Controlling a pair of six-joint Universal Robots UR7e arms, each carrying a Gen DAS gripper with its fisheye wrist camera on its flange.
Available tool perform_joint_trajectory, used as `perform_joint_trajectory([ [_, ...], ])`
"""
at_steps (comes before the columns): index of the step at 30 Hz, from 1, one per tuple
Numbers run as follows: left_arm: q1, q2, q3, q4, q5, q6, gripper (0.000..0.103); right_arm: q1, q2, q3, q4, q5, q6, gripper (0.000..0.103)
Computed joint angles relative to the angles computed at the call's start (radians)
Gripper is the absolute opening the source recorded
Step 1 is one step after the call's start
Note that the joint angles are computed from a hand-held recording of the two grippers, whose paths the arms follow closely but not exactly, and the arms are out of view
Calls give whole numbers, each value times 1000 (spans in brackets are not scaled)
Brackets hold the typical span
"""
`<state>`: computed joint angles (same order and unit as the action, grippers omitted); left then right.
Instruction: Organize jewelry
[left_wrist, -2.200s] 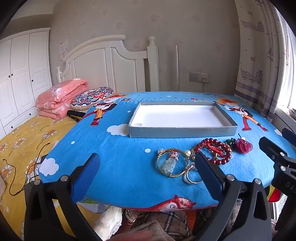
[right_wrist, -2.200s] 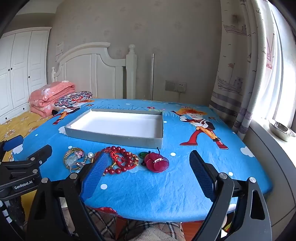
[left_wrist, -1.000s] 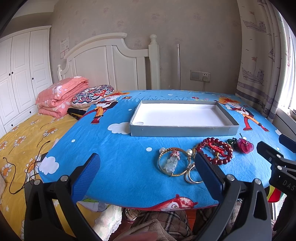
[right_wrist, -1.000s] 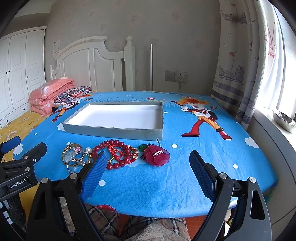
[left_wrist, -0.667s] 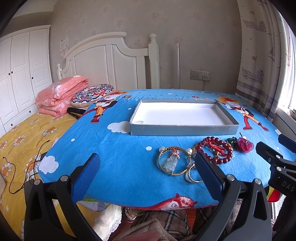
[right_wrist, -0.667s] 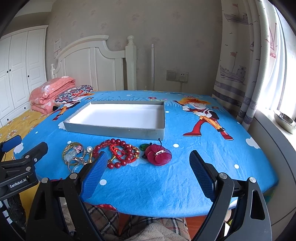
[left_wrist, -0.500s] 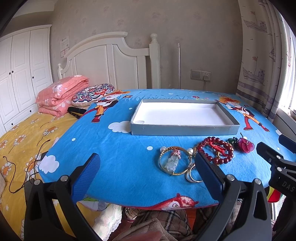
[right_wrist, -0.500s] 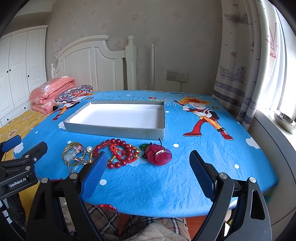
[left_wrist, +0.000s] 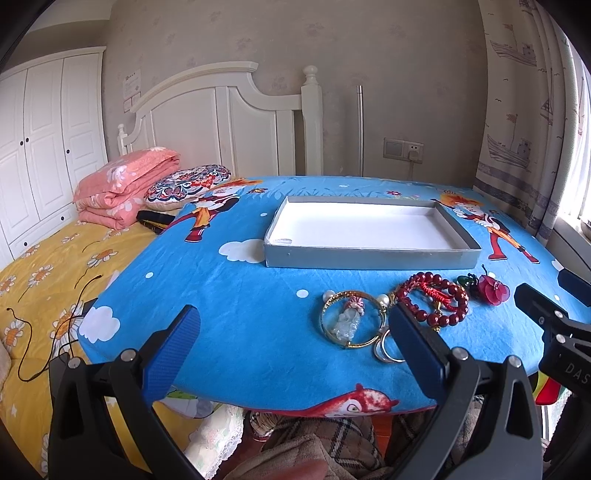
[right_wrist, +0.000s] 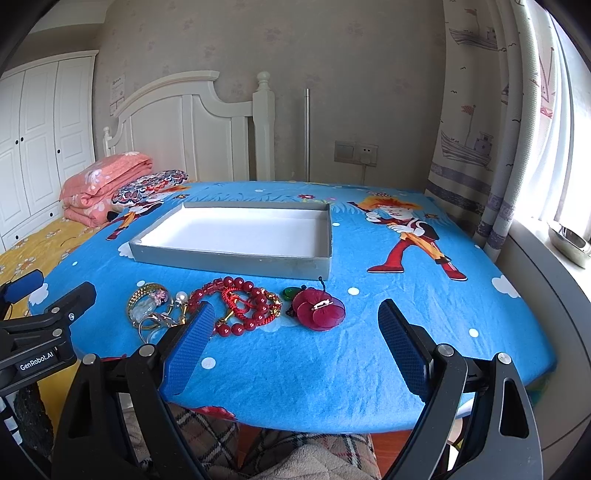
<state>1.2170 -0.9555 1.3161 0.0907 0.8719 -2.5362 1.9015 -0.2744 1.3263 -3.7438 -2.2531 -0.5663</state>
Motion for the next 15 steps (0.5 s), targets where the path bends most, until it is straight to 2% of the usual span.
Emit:
perform_joint_trajectory([
  [15, 0, 7, -16, 25, 1, -15, 98, -1, -10, 4, 39, 0, 18, 84],
])
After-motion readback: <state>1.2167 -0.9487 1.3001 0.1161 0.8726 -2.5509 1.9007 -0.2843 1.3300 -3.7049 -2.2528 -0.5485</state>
